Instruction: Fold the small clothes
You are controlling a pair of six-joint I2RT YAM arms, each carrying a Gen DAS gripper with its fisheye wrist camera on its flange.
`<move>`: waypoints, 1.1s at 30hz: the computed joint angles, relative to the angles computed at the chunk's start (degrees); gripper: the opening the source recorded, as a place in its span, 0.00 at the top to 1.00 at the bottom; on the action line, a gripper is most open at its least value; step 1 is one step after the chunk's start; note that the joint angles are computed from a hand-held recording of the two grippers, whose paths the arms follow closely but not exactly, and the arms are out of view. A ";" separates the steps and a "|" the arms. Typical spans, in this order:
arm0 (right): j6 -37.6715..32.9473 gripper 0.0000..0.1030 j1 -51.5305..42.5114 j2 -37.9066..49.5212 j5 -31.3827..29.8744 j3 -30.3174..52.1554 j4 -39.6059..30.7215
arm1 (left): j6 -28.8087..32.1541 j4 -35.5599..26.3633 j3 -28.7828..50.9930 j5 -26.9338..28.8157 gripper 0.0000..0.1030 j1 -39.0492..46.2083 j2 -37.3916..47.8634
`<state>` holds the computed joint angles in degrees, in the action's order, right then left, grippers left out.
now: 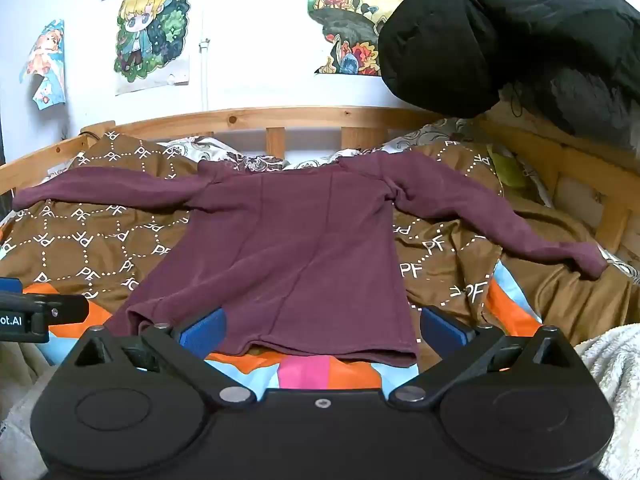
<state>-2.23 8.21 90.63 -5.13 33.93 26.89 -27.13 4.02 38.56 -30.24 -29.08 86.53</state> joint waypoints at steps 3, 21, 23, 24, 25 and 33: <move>0.01 0.00 0.02 -0.02 0.00 0.15 -0.40 | 0.02 -0.14 0.05 0.03 0.01 0.02 -0.01; -0.05 0.00 -0.01 0.32 0.05 0.60 -0.81 | -0.10 -0.23 0.10 0.14 0.01 0.05 0.02; -0.05 0.00 0.00 0.28 0.08 0.61 -0.89 | -0.10 -0.23 0.10 0.14 0.01 0.05 0.02; -0.05 0.00 0.00 0.28 0.08 0.61 -0.89 | -0.14 -0.30 0.12 0.19 0.01 0.05 0.00; -0.04 0.00 0.00 0.24 0.06 0.59 -0.93 | -0.14 -0.30 0.12 0.19 0.01 0.05 0.00; -0.05 0.00 -0.01 0.20 0.03 0.64 -1.09 | -0.19 -0.32 0.13 0.23 0.01 0.07 0.00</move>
<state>-2.28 8.20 90.84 -5.10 34.57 25.80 -27.32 3.70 38.69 -30.01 -29.01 86.53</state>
